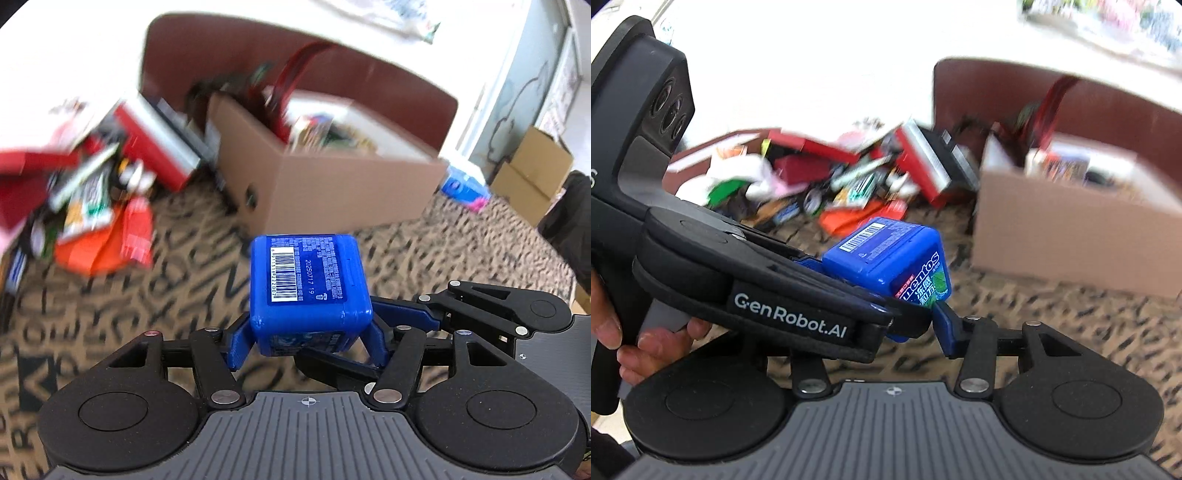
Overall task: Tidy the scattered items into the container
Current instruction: 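Carry the blue box with the left gripper over the cardboard box, then open the left gripper to drop the blue box inside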
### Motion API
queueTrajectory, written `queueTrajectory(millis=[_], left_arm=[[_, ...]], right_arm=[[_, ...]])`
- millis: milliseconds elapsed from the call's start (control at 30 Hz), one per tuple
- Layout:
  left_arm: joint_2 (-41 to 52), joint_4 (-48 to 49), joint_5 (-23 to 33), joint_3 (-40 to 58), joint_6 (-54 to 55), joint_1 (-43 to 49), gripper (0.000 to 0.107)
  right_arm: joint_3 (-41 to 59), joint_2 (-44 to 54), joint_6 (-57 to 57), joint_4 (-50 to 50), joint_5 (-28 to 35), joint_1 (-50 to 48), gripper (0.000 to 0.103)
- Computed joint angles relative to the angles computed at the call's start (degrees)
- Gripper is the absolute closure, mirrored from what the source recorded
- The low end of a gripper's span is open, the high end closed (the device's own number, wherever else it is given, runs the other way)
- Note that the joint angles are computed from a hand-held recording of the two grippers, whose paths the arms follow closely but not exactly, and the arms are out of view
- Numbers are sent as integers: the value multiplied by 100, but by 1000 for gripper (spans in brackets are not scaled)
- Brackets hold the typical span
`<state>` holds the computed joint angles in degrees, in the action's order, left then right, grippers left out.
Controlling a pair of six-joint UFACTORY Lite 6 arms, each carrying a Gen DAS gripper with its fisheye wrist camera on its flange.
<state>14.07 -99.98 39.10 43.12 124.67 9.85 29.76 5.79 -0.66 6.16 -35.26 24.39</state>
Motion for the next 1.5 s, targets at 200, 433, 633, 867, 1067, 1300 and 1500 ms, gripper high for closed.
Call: queueTrajectory(millis=[200, 433, 633, 867, 1067, 1300, 1500], left_arm=[[-86, -58, -182, 842, -564, -786, 43], [1057, 417, -337, 2866, -1850, -1541, 41], [2308, 1090, -660, 4634, -2934, -1970, 41], [3757, 2230, -816, 6561, -4405, -2157, 40], [4719, 3019, -760, 7961, -5245, -2212, 37], [3694, 750, -1032, 6076, -2629, -2038, 4], [2957, -29, -700, 4621, -1838, -1757, 4]], right_arm=[[240, -498, -120, -431, 152, -788, 48], [1099, -91, -42, -900, 205, -1761, 47], [2076, 867, 494, -1611, 182, -2445, 46], [3009, 1825, 931, -2046, 322, -2712, 46], [3516, 2348, 1481, -2527, 343, -2896, 46], [3249, 2245, 1002, -1972, 264, -2826, 19], [2460, 1762, 833, -1611, -73, -2661, 2]])
